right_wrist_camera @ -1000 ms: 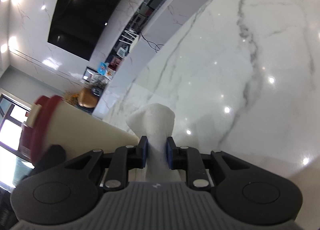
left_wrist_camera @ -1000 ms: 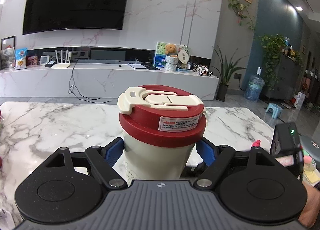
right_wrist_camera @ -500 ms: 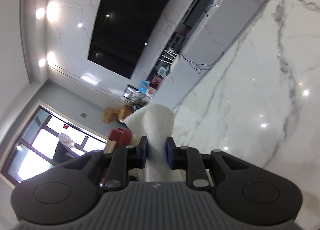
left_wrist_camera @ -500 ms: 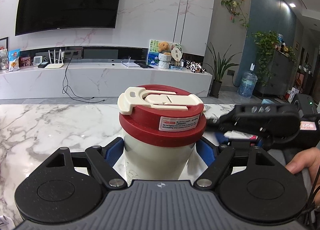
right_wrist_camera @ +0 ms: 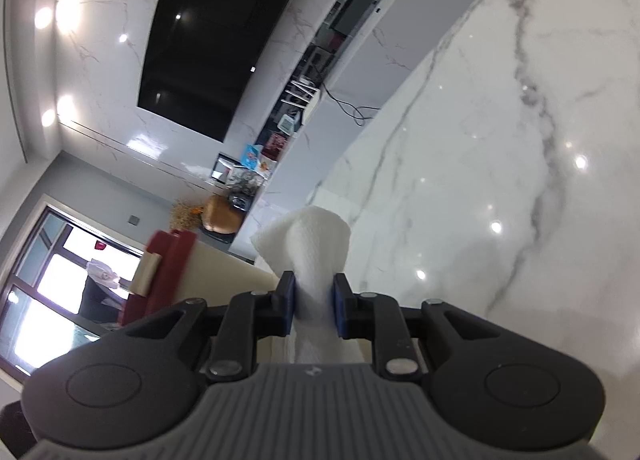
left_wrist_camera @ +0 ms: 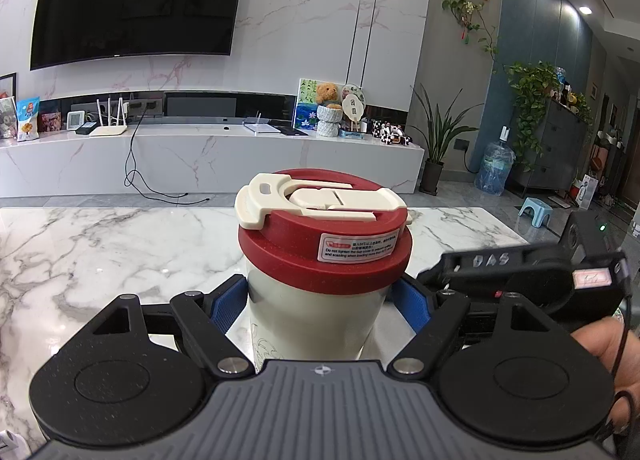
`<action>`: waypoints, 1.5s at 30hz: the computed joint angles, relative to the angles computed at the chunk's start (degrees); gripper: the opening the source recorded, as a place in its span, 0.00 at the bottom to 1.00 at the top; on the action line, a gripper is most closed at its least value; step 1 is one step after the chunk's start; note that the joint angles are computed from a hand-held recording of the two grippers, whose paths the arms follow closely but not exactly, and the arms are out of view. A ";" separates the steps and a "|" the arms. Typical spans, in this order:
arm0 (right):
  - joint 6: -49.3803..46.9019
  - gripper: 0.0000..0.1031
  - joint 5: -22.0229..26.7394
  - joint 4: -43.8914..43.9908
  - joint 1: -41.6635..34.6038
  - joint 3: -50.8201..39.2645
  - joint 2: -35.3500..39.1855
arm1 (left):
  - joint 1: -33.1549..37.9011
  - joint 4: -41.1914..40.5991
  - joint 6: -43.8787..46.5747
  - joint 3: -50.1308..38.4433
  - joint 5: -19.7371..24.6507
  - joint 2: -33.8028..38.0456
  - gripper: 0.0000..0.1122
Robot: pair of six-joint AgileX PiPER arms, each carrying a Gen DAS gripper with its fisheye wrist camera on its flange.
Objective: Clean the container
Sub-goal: 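Roll the right tool and keep wiping the tumbler's body with the towel, then wipe the towel along the tumbler's body near its base with the right tool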
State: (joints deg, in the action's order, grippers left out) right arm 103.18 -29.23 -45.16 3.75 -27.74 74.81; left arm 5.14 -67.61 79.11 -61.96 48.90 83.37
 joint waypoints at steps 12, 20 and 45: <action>3.67 0.22 7.38 -3.91 3.37 -2.35 5.18 | -0.24 0.13 -0.02 -0.16 -0.39 0.18 0.70; 7.49 0.22 10.71 -7.19 5.25 -4.04 7.73 | -1.57 0.09 -2.52 1.56 -3.75 -1.31 0.70; 11.62 0.22 5.75 -12.01 1.16 -6.68 8.17 | -1.59 1.08 -3.06 0.72 -4.70 -0.82 0.69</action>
State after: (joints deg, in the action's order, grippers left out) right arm 114.79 -23.47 -57.16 4.91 -34.42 82.97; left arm 3.55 -66.53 76.05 -61.24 44.21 82.55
